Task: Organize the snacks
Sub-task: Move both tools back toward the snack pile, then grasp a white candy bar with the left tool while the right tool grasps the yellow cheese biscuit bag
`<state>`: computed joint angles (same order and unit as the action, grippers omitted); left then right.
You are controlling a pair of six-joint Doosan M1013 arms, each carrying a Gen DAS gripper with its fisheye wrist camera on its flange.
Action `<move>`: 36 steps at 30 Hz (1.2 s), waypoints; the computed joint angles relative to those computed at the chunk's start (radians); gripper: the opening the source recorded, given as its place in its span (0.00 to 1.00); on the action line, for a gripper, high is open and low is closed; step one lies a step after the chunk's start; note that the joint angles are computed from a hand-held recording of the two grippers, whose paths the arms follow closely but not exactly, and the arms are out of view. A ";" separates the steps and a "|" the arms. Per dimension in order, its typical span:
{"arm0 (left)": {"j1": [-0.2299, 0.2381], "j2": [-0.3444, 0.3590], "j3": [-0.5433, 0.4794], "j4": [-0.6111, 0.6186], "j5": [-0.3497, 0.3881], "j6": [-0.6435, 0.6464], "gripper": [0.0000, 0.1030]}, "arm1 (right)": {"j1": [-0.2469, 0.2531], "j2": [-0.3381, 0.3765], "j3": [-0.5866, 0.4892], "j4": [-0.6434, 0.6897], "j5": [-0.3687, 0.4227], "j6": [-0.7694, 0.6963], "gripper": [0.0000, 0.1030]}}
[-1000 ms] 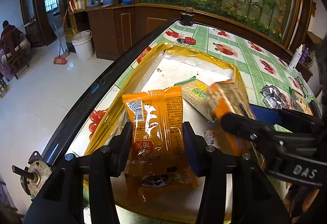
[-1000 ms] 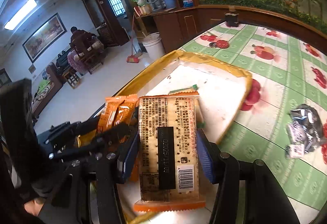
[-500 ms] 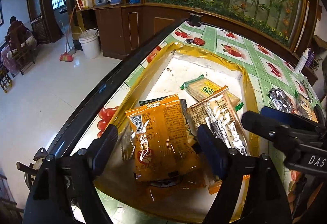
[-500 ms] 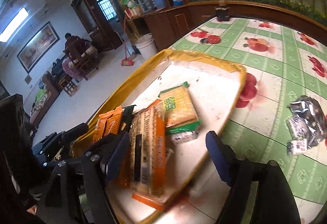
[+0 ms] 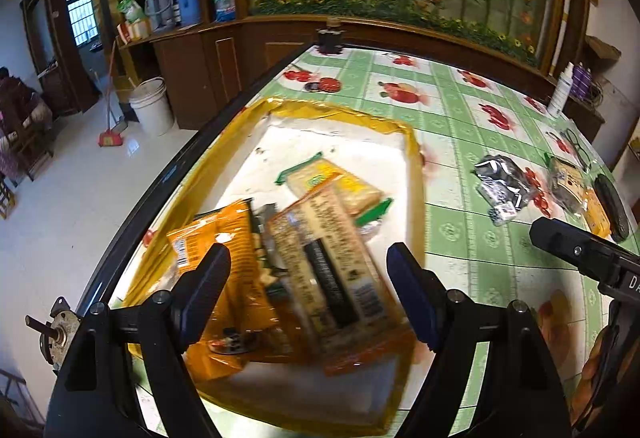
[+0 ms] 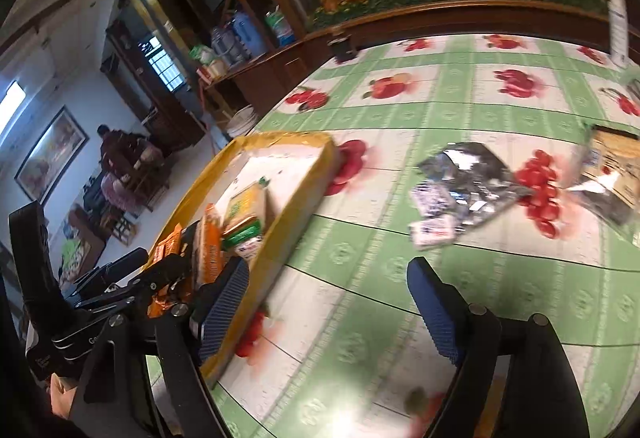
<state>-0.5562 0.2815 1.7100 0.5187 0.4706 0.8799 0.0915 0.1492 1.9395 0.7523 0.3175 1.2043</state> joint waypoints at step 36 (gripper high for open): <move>-0.105 0.176 -0.209 -0.528 0.048 0.632 0.78 | -0.239 -0.129 0.163 -0.450 -0.086 0.437 0.82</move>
<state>-0.6616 0.4571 1.5010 -0.0095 0.5186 1.5123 -0.1471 0.0202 2.1028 0.3021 0.2310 1.6416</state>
